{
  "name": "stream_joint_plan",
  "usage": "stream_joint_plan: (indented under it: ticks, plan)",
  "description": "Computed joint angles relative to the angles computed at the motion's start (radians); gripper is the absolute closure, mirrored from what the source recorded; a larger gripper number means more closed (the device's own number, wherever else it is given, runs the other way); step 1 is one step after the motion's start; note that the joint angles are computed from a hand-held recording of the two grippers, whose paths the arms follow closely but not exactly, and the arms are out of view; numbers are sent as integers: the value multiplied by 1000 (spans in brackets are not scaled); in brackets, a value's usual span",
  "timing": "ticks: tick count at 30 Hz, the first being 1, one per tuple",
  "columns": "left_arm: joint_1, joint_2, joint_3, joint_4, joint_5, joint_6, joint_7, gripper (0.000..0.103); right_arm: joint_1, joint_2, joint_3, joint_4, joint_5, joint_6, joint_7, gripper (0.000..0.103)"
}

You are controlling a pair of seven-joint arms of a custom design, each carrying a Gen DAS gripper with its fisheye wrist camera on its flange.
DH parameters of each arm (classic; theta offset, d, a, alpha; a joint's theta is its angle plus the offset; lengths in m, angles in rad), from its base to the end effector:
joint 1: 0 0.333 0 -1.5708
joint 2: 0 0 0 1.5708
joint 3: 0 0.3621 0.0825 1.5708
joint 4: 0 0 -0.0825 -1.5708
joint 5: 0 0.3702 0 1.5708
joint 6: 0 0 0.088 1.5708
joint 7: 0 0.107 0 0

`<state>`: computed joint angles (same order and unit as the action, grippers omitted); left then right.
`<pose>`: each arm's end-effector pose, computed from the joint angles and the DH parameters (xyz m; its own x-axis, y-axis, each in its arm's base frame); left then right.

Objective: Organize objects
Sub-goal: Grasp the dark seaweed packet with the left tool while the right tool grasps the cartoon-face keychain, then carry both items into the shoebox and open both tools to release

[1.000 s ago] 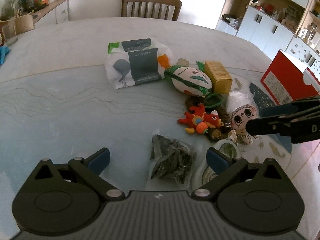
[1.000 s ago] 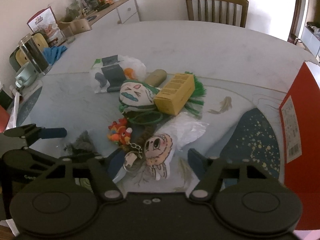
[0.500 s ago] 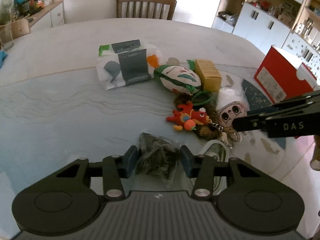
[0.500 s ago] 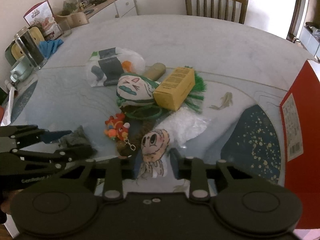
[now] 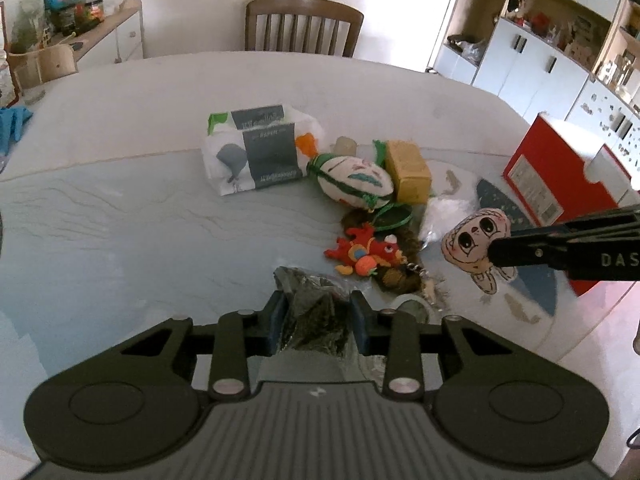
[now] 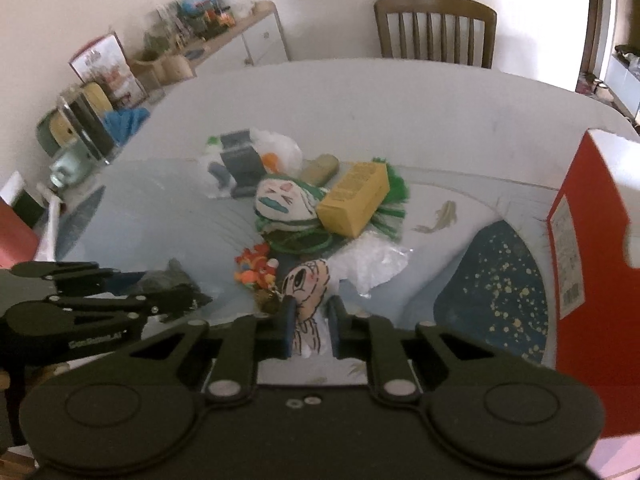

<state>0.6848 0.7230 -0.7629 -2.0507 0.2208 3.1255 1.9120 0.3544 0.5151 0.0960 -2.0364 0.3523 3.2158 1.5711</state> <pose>0.6496 -0.0082 0.2790 -0.4086 -0.8996 0.1543 -0.7570 0.2396 -0.6079 0.6069 0.2488 0.3123 0.1342 -0.9622 -0.2369 -0.8234 0.0247 -0.5669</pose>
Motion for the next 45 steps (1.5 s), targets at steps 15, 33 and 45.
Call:
stream_joint_plan:
  ticks: [15, 33, 45]
  plan:
    - [104, -107, -192, -98, -69, -29, -24, 70, -241, -171, 230, -202, 11, 115, 9, 88]
    - [-76, -181, -204, -135, 71, 69, -224, 69, -830, -342, 547, -484, -533, 263, 435, 88]
    - [-391, -208, -9, -65, 109, 78, -369, 69, -1049, -356, 501, -520, -996, 316, 731, 88]
